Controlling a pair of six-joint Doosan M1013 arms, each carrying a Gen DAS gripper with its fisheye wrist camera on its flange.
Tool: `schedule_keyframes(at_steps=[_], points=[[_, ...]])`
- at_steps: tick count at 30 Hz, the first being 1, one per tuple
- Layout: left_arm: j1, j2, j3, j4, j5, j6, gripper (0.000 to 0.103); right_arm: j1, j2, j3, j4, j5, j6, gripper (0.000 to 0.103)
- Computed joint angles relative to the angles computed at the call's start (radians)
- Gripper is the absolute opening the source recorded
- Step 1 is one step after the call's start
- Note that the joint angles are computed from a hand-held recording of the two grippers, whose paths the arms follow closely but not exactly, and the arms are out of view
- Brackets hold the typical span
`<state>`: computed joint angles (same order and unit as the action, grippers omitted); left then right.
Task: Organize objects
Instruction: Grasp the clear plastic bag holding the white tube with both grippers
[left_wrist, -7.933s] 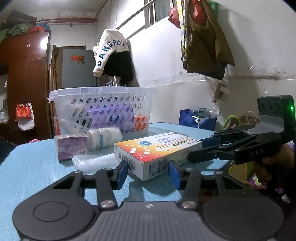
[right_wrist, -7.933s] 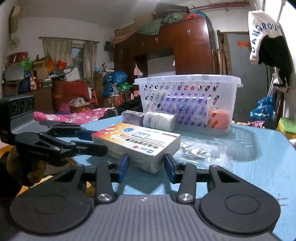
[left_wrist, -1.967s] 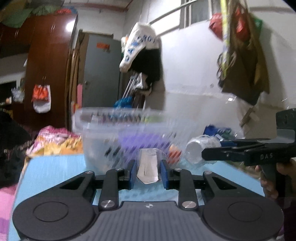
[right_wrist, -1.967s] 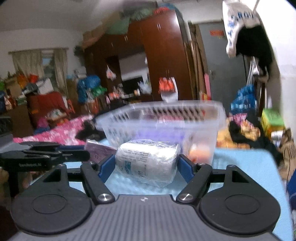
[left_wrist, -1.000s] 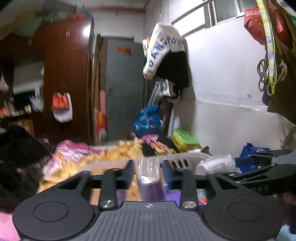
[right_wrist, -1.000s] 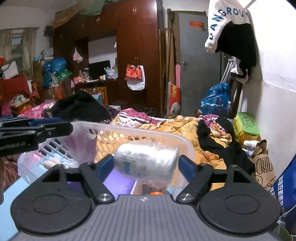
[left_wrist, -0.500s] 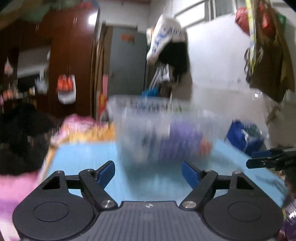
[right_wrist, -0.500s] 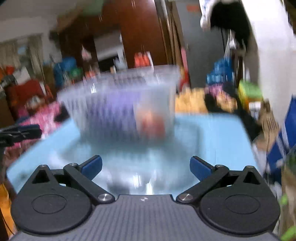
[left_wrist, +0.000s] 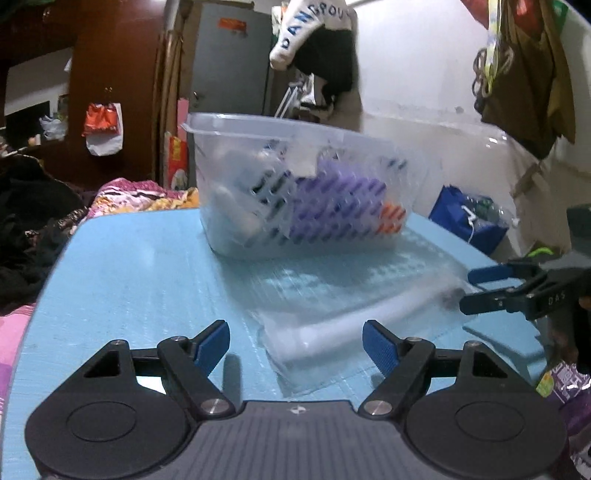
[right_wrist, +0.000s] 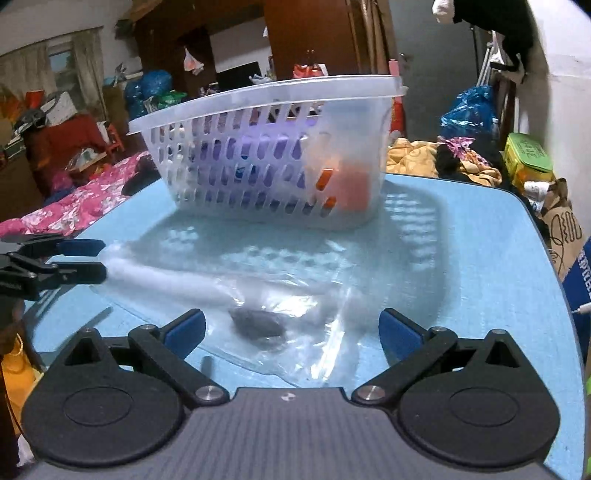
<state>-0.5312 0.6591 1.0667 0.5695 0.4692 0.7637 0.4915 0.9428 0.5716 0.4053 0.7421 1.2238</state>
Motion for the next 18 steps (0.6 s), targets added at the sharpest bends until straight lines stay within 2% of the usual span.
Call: schedule_keyframes(at_steps=[3,7,12,14,18], points=[[-0.001,0.017,-0.026,-0.046,0.024,0.044,0.082,0.013,-0.004,0.013,-0.057,-0.026,0.0,0.097],[-0.007,0.027,-0.043,-0.031,0.043,0.051,0.082,0.022,-0.017,0.039,-0.086,-0.055,-0.007,0.089],[-0.02,0.044,-0.073,-0.012,0.081,0.094,0.081,0.022,-0.034,0.076,-0.072,-0.098,-0.026,0.073],[-0.027,0.048,-0.077,0.027,0.091,0.083,0.071,0.022,-0.043,0.095,-0.055,-0.117,-0.04,0.061],[-0.03,0.039,-0.054,0.088,0.072,0.023,0.055,0.021,-0.054,0.119,-0.024,-0.137,-0.065,0.052]])
